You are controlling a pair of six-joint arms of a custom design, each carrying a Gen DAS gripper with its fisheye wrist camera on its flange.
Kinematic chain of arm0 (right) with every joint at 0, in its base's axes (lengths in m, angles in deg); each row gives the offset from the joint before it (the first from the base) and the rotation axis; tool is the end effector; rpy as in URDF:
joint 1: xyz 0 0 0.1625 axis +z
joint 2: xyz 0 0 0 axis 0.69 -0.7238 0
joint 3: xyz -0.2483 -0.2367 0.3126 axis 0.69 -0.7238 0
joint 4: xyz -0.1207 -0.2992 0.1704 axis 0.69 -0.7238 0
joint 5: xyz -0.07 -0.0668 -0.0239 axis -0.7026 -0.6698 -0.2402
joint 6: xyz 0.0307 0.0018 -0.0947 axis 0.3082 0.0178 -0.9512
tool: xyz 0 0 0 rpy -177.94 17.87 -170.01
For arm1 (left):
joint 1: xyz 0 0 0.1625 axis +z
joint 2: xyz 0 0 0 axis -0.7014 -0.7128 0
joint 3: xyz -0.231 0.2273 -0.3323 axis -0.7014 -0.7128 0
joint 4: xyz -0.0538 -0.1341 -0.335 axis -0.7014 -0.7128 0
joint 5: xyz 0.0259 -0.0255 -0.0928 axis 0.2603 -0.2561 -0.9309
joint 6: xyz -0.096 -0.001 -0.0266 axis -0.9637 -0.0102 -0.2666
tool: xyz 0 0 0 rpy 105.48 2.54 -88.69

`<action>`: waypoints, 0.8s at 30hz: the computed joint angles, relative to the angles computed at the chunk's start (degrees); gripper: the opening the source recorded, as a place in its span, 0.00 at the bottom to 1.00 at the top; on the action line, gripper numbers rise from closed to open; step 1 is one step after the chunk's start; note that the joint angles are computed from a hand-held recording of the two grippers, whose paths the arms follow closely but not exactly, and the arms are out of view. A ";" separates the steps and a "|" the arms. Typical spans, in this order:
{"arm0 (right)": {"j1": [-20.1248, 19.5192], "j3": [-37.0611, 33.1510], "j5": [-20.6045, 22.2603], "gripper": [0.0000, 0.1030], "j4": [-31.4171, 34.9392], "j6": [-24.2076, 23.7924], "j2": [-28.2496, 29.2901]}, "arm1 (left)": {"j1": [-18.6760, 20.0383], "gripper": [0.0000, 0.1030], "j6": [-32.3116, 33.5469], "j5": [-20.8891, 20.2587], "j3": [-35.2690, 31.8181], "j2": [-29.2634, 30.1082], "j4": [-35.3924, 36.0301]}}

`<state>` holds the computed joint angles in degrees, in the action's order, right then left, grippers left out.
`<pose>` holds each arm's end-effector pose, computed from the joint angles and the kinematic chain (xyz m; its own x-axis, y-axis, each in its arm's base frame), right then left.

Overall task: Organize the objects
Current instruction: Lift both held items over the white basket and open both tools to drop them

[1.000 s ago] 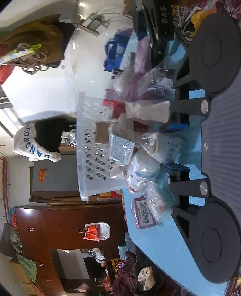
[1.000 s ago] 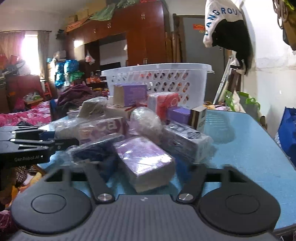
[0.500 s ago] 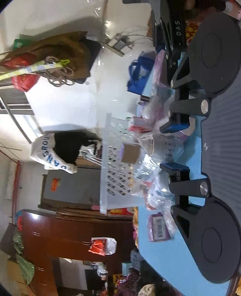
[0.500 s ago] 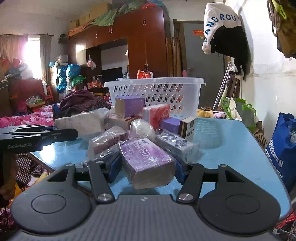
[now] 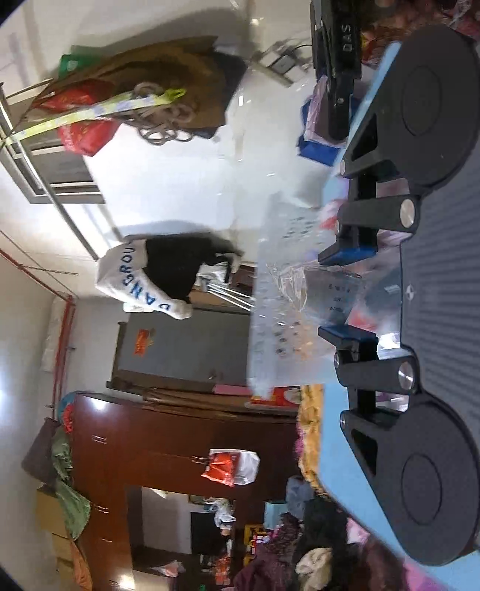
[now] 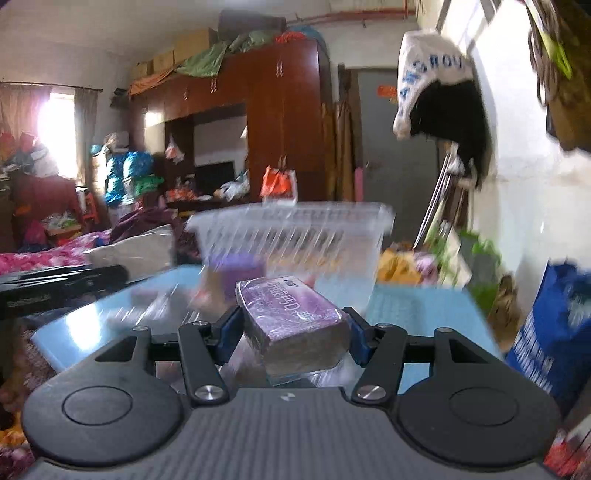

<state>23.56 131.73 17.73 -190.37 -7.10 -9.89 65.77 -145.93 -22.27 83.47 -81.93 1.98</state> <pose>0.0117 -0.4416 0.2209 -0.6147 -0.4943 0.6147 -0.7692 0.2030 -0.6059 -0.2037 -0.3193 -0.0046 -0.7705 0.1295 -0.6241 0.6370 0.1209 -0.7613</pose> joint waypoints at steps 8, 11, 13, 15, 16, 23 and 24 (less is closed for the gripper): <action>14.14 -19.82 -12.83 0.59 9.20 4.30 4.38 | 12.42 0.38 5.40 6.40 -19.63 -9.34 23.94; 16.50 -24.98 -18.02 0.59 10.69 5.17 7.40 | 16.47 0.38 2.89 6.67 -29.03 -7.29 35.25; 16.82 -26.32 -19.45 0.59 12.08 6.13 8.24 | 18.02 0.38 2.08 7.50 -32.49 -6.16 39.07; 16.67 -26.29 -19.59 0.60 12.70 6.38 8.45 | 18.80 0.38 2.13 7.81 -34.19 -5.34 40.70; 16.58 -26.11 -19.57 0.62 12.77 6.78 8.37 | 19.11 0.39 1.67 7.92 -35.34 -4.78 42.68; 11.40 -16.72 -10.50 1.00 2.83 8.41 5.49 | 16.83 0.71 12.65 2.65 -31.43 -3.60 31.41; 9.83 -14.54 -8.60 1.00 0.85 8.55 5.13 | 15.76 0.72 12.91 2.31 -28.76 -4.00 28.35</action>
